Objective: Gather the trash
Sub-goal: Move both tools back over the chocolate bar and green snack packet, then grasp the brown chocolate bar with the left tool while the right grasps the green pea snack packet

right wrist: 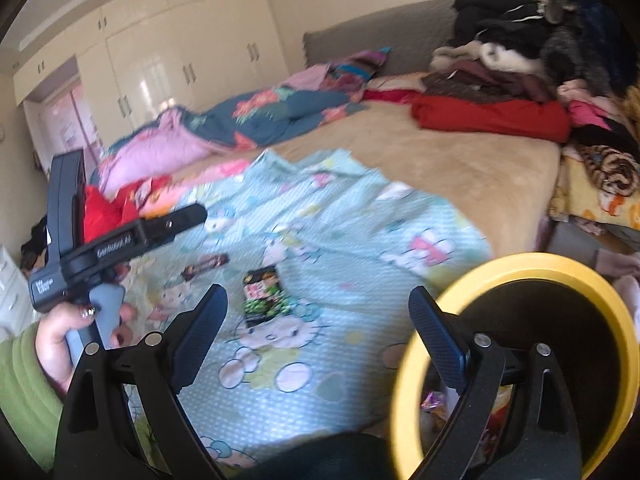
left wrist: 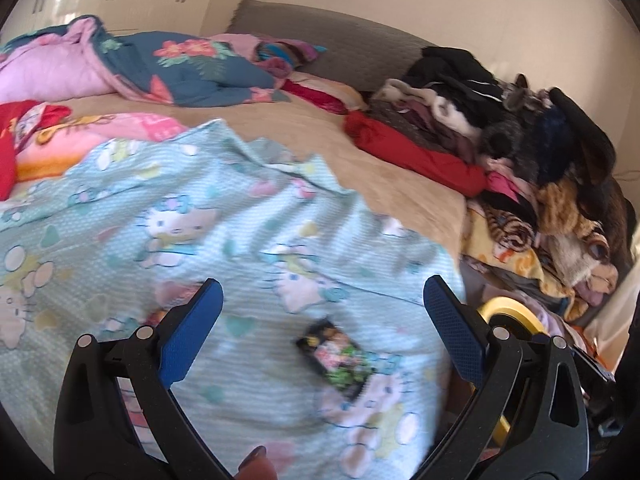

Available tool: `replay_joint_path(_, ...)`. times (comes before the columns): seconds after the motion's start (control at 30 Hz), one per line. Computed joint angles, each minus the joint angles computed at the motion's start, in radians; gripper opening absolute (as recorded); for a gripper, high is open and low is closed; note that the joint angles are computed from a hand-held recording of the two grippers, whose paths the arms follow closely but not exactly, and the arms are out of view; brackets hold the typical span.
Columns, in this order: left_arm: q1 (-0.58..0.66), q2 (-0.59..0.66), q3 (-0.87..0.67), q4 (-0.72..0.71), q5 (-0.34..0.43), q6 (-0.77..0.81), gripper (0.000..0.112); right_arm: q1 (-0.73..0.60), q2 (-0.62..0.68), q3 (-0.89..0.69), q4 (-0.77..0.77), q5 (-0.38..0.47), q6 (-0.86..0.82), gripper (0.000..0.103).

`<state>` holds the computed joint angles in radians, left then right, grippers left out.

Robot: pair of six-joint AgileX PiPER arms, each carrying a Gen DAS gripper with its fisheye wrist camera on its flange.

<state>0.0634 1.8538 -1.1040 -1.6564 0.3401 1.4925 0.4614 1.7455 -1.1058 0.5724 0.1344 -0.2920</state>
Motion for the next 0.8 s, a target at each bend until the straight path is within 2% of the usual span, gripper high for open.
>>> replay_joint_path(0.13, 0.054, 0.040, -0.026, 0.057, -0.003, -0.063, 0.092, 0.034, 0.079, -0.088, -0.067, 0.040, 0.068, 0.089)
replay_joint_path(0.23, 0.089, 0.075, -0.053, 0.135, 0.008, -0.137, 0.092, 0.068, 0.149, -0.180, -0.284, 0.085, 0.263, 0.089)
replay_joint_path(0.3, 0.106, 0.097, -0.067, 0.165, 0.010, -0.162, 0.092, 0.084, 0.193, -0.238, -0.368, 0.118, 0.327, 0.089)
replay_joint_path(0.4, 0.130, 0.131, -0.091, 0.230, 0.020, -0.213, 0.083, 0.090, 0.252, -0.307, -0.362, 0.170, 0.302, 0.089)
replay_joint_path(0.47, 0.135, 0.150, -0.102, 0.268, 0.011, -0.243, 0.072, 0.093, 0.301, -0.370, -0.377, 0.212, 0.305, 0.089)
replay_joint_path(0.53, 0.141, 0.168, -0.105, 0.274, 0.005, -0.246, 0.066, 0.101, 0.354, -0.437, -0.423, 0.255, 0.327, 0.089)
replay_joint_path(0.7, 0.150, 0.209, -0.127, 0.312, 0.019, -0.276, 0.064, 0.116, 0.464, -0.572, -0.495, 0.352, 0.364, 0.088)
replay_joint_path(0.8, 0.155, 0.234, -0.148, 0.350, 0.031, -0.308, 0.062, 0.120, 0.506, -0.618, -0.521, 0.381, 0.393, 0.081)
